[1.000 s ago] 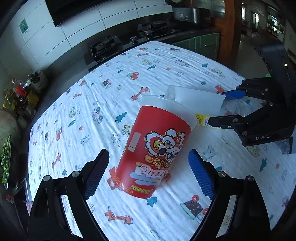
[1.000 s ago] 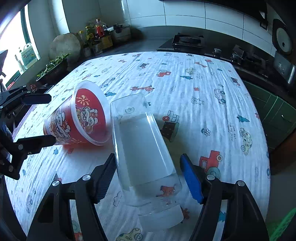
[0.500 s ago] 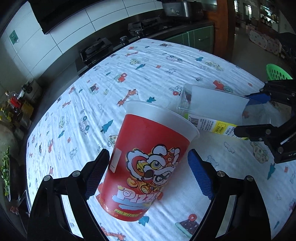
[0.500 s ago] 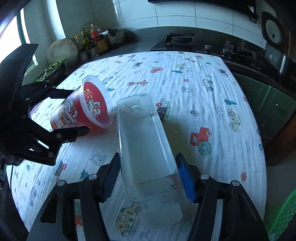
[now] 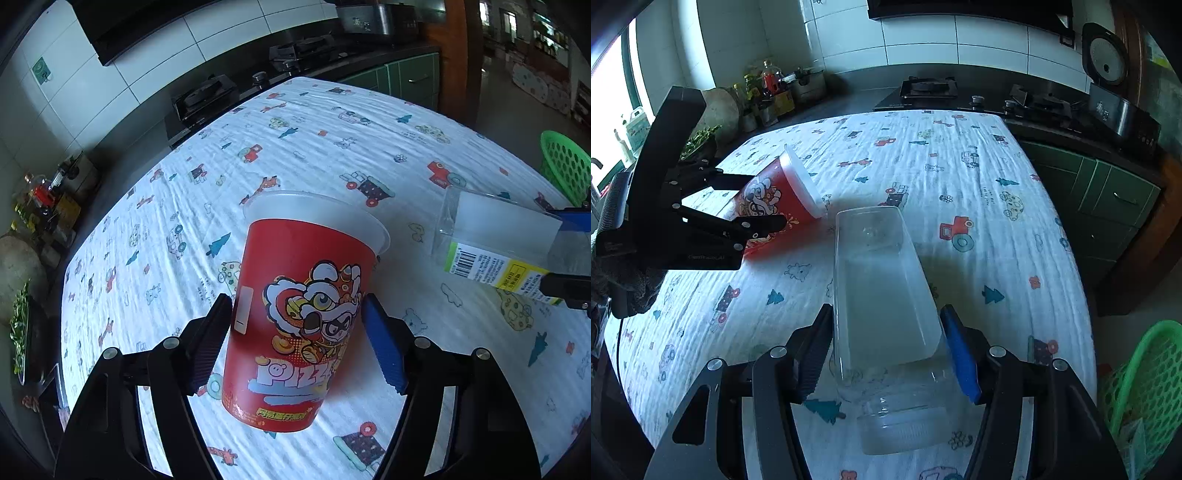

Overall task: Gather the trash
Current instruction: 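Grasp the red Pizza cup with the left gripper while the right grasps the clear bottle, then carry the red cup and clear bottle over the wastebasket, opening the right gripper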

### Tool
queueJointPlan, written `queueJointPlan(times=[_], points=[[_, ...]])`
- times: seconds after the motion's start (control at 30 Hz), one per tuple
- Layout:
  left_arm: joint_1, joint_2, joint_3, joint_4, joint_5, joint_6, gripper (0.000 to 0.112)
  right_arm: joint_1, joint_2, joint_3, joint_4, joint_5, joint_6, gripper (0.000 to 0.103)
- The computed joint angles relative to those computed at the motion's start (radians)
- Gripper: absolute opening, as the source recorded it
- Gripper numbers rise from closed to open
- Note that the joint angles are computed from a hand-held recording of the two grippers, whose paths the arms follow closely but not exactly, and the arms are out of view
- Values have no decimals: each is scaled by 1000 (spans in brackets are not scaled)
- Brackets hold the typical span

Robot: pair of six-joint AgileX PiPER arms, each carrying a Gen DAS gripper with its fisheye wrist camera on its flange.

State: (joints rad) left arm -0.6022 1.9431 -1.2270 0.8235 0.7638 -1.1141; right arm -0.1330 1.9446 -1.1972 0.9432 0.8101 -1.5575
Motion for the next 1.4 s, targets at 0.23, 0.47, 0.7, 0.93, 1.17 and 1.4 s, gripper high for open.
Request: queueJointPlan(times=[0.23, 0.47, 0.7, 0.93, 1.17, 1.4], points=[[41, 19, -40, -73, -20, 76, 75, -54, -27, 30, 5, 25, -30, 57], [57, 75, -66, -57, -31, 56, 79, -95, -24, 42, 4, 34, -50, 57], [19, 43, -26, 4, -32, -62, 74, -107, 0, 53, 1, 22, -57, 56], [-32, -26, 17, 9, -19, -134, 72, -77, -5, 59, 6, -9, -48, 63], [-81, -84, 48, -1, 22, -174, 72, -41, 18, 42, 21, -51, -30, 64], [-136, -111, 32, -16, 64, -193, 72, -69, -22, 97, 45, -57, -76, 55]])
